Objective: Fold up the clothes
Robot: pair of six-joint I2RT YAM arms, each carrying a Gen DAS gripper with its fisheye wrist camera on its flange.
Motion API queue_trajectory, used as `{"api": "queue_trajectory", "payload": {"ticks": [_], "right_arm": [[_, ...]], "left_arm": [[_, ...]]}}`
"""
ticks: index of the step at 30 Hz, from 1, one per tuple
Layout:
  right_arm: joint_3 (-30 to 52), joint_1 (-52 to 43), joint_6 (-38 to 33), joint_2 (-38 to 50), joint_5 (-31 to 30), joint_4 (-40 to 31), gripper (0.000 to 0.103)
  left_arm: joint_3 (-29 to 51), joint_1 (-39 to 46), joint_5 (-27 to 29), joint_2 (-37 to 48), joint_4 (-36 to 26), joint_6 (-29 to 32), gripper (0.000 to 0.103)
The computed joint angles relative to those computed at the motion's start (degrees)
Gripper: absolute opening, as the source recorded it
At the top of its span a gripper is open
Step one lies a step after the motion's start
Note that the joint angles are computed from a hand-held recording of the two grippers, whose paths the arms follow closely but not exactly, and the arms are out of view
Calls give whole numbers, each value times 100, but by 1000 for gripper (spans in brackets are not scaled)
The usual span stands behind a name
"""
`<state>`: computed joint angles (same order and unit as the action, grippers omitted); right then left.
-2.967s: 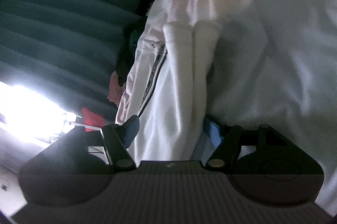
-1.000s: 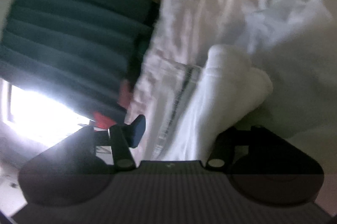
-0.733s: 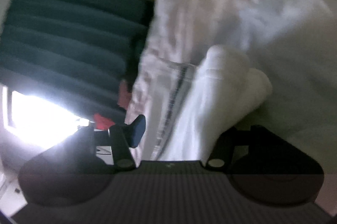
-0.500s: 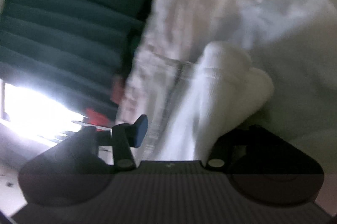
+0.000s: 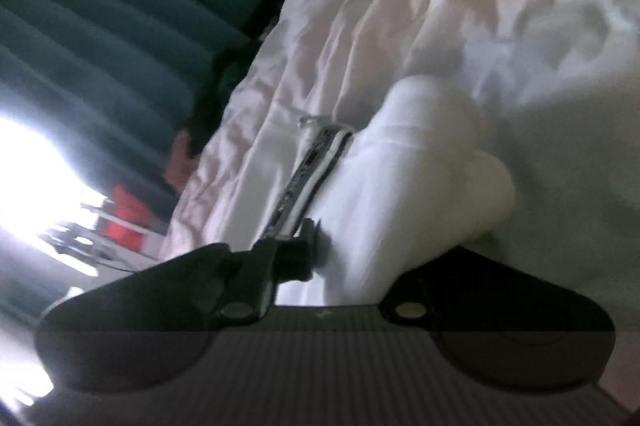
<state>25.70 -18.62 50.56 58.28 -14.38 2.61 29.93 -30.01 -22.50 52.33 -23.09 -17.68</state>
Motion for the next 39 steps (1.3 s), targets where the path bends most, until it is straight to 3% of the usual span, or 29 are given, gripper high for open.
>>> {"api": "queue_trajectory", "payload": {"ticks": [5, 10, 14, 17, 19, 23, 25, 28, 32, 36, 39], "right_arm": [[733, 1240, -1017, -385, 1647, -686, 10], [1476, 3772, -2333, -487, 4138, -963, 10], [2032, 6017, -3356, 181, 5876, -634, 11], [2330, 7307, -4058, 1162, 6515, -229, 10], [2545, 7813, -4179, 1907, 6423, -348, 10], [3267, 8378, -4416, 3504, 5821, -935, 10], [3372, 8573, -4633, 3995, 6090, -926, 11], [3487, 8597, -4498, 4019, 6239, -914, 11], [3771, 8845, -4897, 4137, 6578, -462, 11], [4297, 8620, -3875, 4447, 6104, -884, 13], [4179, 8568, -3812, 4596, 6007, -819, 15]], "left_arm": [[44, 115, 127, -3, -27, 85, 67], [133, 299, 358, -143, -174, 174, 67], [303, 618, 611, -468, -505, 176, 67], [389, 1078, 852, -902, -735, 196, 71], [442, 1568, 1258, -1160, -852, 201, 71], [581, 2937, 2711, -1350, -1195, 251, 69], [662, 3514, 3338, -1301, -1325, 263, 69], [724, 4187, 3993, -1250, -1249, 235, 69], [707, 4686, 4630, -1166, -922, 172, 69], [600, 4961, 5035, -1087, -721, 161, 70], [544, 5060, 5302, -936, -687, 126, 70]]}}
